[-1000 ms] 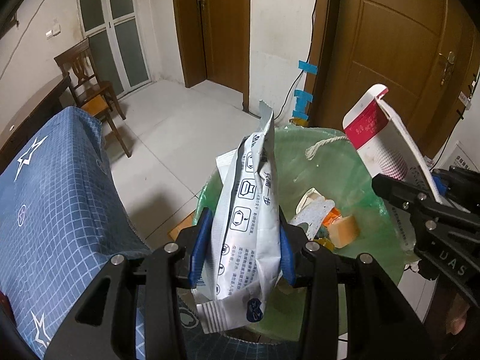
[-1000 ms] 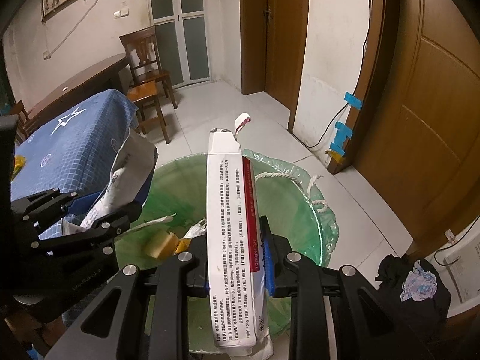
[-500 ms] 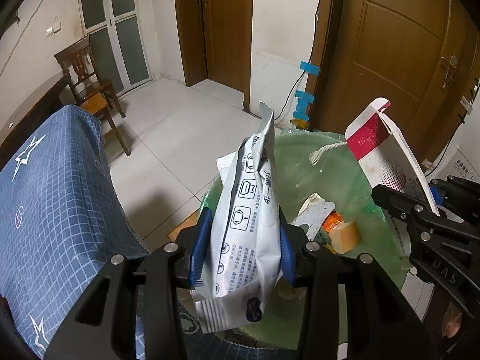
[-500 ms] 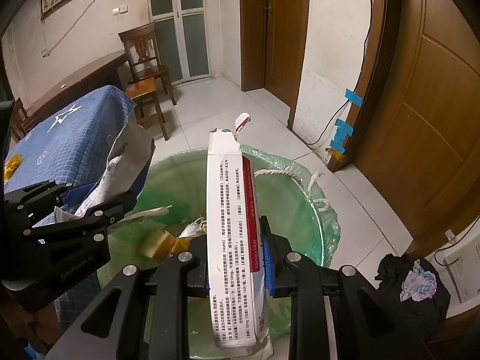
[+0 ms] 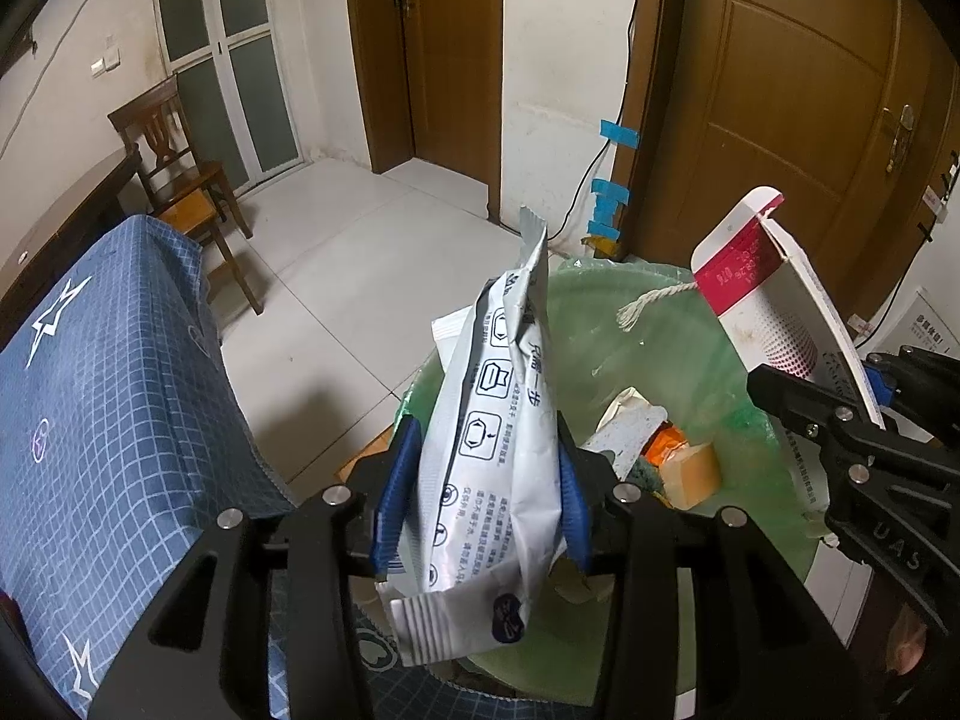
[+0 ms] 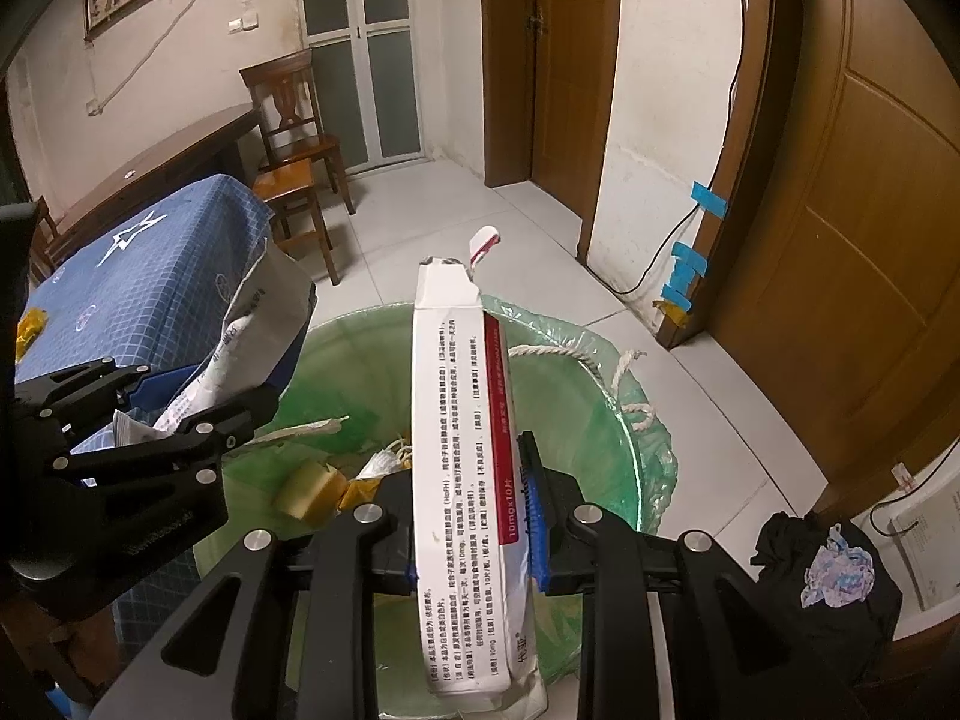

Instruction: Collect trash

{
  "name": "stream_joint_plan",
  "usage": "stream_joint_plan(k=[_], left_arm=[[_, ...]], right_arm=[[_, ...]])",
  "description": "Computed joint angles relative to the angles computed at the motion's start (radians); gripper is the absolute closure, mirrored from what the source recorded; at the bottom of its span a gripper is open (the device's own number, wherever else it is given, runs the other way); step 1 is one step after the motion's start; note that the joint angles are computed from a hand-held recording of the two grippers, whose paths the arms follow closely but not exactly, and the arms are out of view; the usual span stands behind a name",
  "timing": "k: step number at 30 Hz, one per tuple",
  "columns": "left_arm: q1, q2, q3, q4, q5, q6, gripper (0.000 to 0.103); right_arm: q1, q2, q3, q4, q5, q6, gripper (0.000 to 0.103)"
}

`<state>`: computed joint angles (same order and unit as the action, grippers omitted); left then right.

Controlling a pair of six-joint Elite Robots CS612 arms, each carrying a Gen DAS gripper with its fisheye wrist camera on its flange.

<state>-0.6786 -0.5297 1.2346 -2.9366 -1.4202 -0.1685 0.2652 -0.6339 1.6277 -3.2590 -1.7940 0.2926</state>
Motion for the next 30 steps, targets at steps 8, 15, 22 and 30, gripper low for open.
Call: stream_joint_plan(k=[8, 15, 22, 30], left_arm=[[-0.004, 0.002, 0.004, -0.002, 0.009, -0.001, 0.022], [-0.008, 0.001, 0.008, -0.002, 0.015, -0.007, 0.020], [-0.009, -0.011, 0.029, -0.021, 0.022, -0.008, 0.015], [-0.001, -0.041, 0.081, -0.061, -0.033, 0.011, 0.006]], right_arm=[[-0.004, -0.010, 0.031, -0.057, -0.016, 0.036, 0.042], [-0.002, -0.024, 0.051, -0.085, -0.023, 0.041, 0.042], [0.011, -0.038, 0.068, -0.107, -0.034, 0.038, 0.041], [0.031, -0.057, 0.095, -0.156, -0.061, 0.035, 0.033]])
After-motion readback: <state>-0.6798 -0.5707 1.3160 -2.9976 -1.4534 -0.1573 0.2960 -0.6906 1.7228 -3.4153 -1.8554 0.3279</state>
